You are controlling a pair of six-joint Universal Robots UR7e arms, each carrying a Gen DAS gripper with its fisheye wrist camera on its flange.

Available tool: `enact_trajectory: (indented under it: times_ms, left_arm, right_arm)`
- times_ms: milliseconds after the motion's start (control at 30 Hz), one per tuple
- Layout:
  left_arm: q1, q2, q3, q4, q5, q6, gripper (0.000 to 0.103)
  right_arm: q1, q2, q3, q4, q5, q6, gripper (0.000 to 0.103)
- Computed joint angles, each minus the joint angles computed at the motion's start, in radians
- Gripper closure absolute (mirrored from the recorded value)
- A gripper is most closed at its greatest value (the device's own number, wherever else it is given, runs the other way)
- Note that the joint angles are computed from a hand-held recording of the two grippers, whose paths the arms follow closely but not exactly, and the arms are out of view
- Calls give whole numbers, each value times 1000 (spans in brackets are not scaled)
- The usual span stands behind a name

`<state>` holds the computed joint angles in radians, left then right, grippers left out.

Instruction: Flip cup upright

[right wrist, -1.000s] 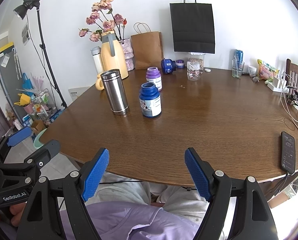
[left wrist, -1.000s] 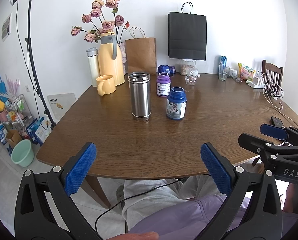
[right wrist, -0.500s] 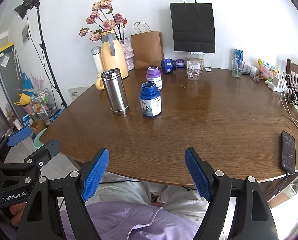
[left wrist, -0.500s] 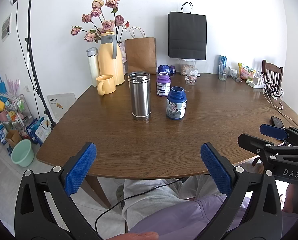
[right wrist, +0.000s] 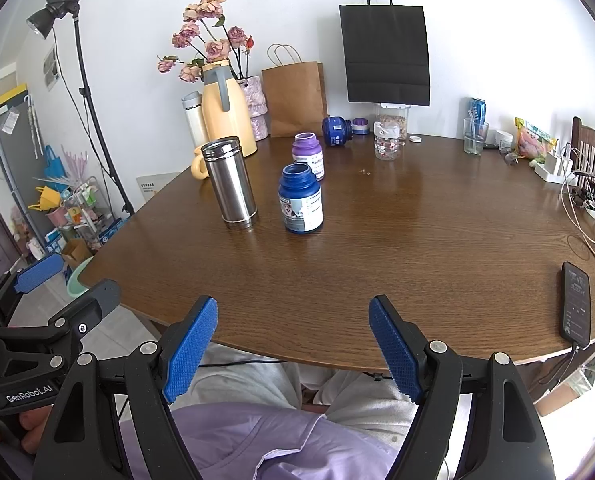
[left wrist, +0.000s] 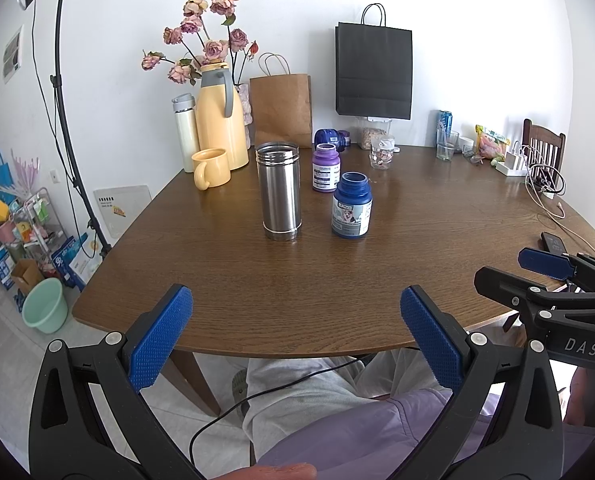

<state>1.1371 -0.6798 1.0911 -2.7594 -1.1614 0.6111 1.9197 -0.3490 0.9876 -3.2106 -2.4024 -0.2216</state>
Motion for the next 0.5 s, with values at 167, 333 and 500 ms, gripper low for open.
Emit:
enact_trajectory:
  times_ms: [167,333,500]
  left_arm:
    - [0,0,0,-1,0,0,0]
    - [0,0,0,0,0,0,0]
    - [0,0,0,-1,1,0,0]
  right_arm:
    - [1,0,0,5,-1,1,22]
    - [2,-2,2,8,-1,4,22]
    - [2,-2,2,6,-2,3,22]
